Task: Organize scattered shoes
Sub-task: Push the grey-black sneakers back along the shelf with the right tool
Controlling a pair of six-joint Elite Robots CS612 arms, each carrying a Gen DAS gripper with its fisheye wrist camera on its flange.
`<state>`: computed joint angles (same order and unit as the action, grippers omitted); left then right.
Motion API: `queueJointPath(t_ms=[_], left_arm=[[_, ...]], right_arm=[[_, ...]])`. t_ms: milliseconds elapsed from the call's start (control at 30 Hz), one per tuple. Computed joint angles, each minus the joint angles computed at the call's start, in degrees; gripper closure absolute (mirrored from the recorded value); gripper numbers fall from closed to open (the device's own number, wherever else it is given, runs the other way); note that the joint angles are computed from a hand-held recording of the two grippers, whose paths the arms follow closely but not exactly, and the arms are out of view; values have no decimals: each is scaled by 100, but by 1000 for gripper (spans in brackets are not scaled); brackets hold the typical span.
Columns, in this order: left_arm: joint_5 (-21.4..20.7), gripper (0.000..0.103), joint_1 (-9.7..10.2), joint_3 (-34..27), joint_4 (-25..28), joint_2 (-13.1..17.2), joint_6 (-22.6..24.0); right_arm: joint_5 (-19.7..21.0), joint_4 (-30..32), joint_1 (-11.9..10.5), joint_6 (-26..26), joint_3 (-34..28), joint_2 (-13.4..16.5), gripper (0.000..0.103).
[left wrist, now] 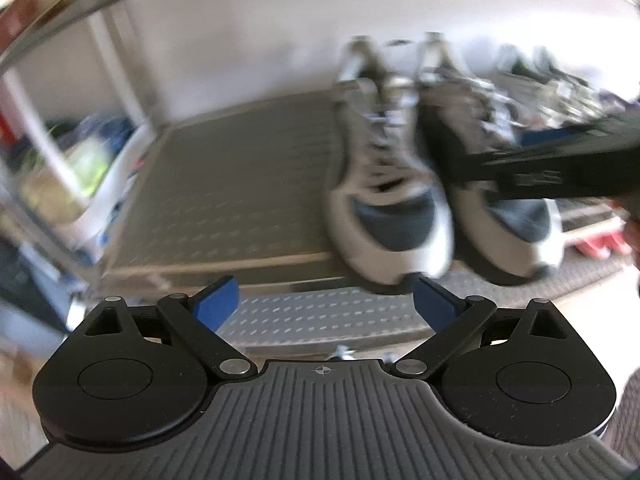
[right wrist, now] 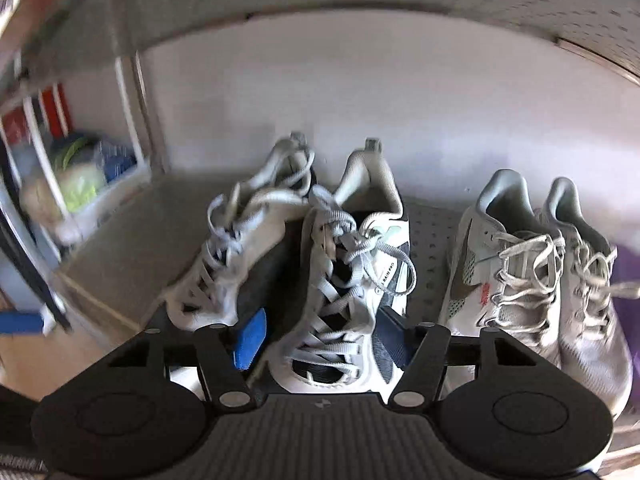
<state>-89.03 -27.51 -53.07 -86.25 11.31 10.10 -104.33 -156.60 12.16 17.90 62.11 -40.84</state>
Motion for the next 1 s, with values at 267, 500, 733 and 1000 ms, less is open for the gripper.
queueJointPath(t_ms=[267,500,733,1000], left_arm=[[169,5,-17,-8,242,6,-26],[193,5,-3,-29,235,17,-28],[216,5,33,-14,272,5,-110],[493,5,99,64,345,-42,-536]], right_arm=[[-232,-24,50,-288,-61,107,31],[-890,-191,147,-167,-377,404,35],[-1084,13,137,117,-697,568,32],[-884,-551,168,450,-377,306,21]])
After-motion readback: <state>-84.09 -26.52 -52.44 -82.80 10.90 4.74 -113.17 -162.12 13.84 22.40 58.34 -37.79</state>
